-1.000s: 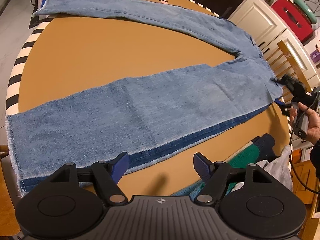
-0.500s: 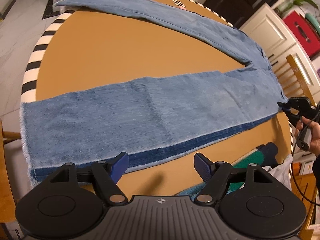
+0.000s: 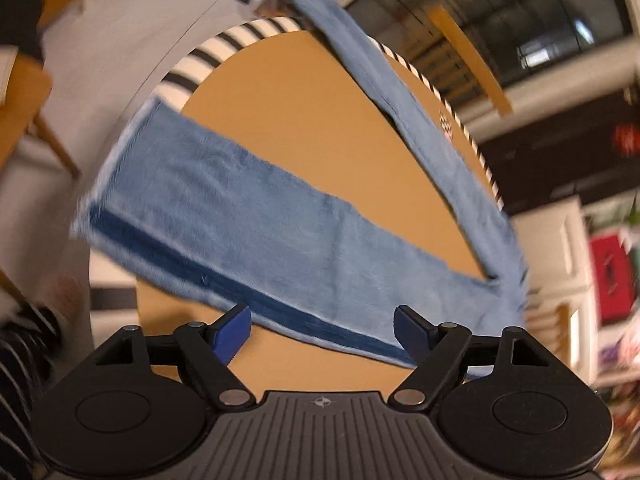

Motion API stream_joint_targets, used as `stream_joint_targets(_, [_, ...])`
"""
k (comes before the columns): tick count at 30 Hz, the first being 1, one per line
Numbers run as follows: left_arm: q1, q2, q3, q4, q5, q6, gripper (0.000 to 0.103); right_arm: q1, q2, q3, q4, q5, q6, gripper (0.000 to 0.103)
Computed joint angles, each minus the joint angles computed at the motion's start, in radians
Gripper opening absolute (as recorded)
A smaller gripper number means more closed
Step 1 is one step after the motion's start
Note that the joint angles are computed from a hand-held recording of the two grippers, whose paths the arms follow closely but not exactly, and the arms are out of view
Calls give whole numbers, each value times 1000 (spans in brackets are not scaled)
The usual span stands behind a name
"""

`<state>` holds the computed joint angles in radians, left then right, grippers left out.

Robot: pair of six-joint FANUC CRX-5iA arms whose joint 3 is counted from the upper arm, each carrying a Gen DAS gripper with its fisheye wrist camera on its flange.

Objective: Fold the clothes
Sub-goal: 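Grasp both leg hems with the left gripper while the right gripper holds the waistband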

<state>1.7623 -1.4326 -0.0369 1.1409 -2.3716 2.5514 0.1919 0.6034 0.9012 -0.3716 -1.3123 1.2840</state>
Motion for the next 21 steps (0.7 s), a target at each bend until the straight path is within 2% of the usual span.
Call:
stream_joint_targets(4, [-29, -9, 0, -43, 11, 171, 82, 3, 27, 49, 8, -43, 7, 7])
stream_joint_targets(9, [-82, -17, -9, -177, -57, 309, 81, -1, 54, 100, 1, -81, 4, 7])
stream_joint_targets(12, [-101, -43, -21, -240, -57, 344, 80, -6, 54, 103, -8, -85, -9, 7])
stream_joint_targets(15, [-103, -63, -38, -227, -15, 358, 79, -8, 45, 91, -10, -81, -28, 8])
stream_joint_targets(21, [-65, -82, -30, -219, 22, 391, 82, 12, 31, 77, 26, -84, -36, 10])
